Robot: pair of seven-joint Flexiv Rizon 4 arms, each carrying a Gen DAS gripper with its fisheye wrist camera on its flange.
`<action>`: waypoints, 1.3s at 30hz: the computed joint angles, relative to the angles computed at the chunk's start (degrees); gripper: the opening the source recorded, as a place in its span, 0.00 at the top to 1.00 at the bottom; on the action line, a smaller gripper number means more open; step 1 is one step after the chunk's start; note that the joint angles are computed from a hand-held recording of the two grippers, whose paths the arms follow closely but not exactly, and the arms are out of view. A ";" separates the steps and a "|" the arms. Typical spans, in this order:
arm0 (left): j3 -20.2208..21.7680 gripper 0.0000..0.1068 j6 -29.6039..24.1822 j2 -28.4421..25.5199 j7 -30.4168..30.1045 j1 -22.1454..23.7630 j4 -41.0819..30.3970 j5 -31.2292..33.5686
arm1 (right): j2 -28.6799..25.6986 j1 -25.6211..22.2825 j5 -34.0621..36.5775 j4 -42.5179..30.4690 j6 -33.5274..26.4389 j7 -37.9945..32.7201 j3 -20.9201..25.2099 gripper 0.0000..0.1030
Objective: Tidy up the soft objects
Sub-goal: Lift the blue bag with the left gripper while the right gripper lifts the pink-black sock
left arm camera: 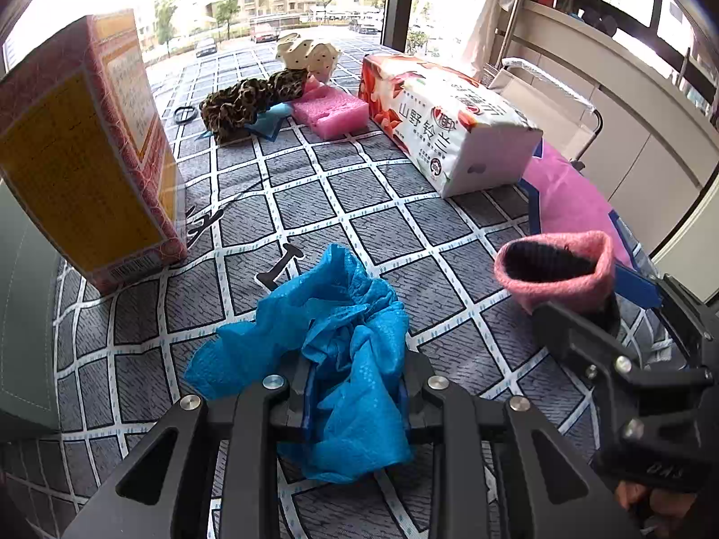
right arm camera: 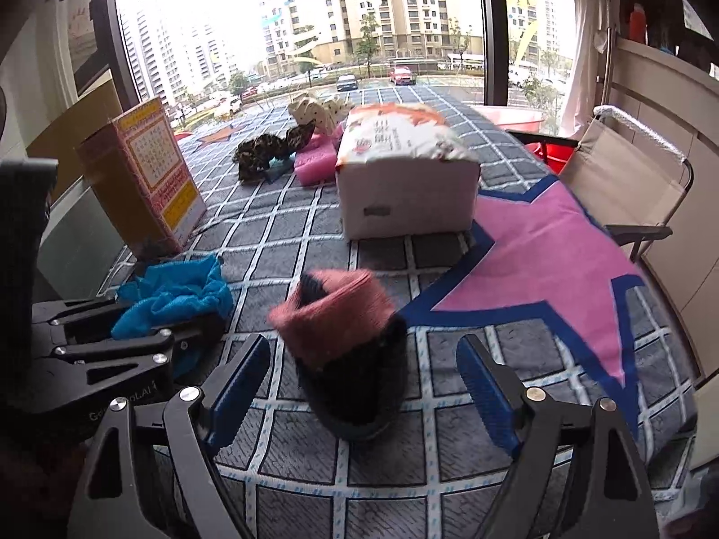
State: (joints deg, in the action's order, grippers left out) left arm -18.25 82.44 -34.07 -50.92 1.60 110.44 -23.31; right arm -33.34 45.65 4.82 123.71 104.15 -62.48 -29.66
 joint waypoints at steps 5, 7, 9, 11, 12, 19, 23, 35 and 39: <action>-4.23 0.72 -1.09 -0.29 1.49 3.55 0.42 -3.88 | 0.14 -2.66 -1.14 -1.35 -0.32 -0.18 2.36 0.16; -4.16 0.71 0.70 -0.51 2.55 3.13 0.76 -3.35 | 0.19 -5.35 -2.39 -1.96 -0.06 -0.88 5.64 0.21; -3.81 0.71 2.05 -0.62 2.83 2.66 0.99 -2.46 | -0.15 -6.36 -2.88 -2.48 -0.81 -0.88 7.13 0.49; -3.68 0.71 2.40 -0.70 2.54 2.60 0.96 -1.88 | -1.17 -4.23 -3.00 -2.33 -1.00 0.40 5.17 0.50; -3.79 0.71 2.36 -0.72 2.40 2.76 0.92 -1.73 | -1.56 -2.33 -2.93 -2.25 -1.71 0.50 3.28 0.50; -4.55 0.71 3.75 -1.00 1.95 3.46 1.23 -0.13 | -3.09 -0.54 -1.72 -1.98 0.82 0.74 1.78 0.44; -5.64 0.71 4.00 -1.18 1.75 4.51 1.41 0.42 | -2.48 -6.56 -0.37 -2.58 4.18 0.49 8.63 0.38; -9.46 0.71 3.74 -1.63 1.90 7.96 1.98 -0.44 | -1.23 -20.65 -2.08 -3.91 7.27 -0.66 24.00 0.18; -12.05 0.71 4.20 -2.12 2.11 10.18 2.53 -1.24 | -1.30 -19.98 -1.32 -3.87 7.47 -0.55 23.50 0.15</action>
State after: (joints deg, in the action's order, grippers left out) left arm -30.31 86.65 -36.19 -48.80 11.78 112.97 -24.55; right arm -34.64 25.67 3.50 119.84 111.62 -63.02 -6.16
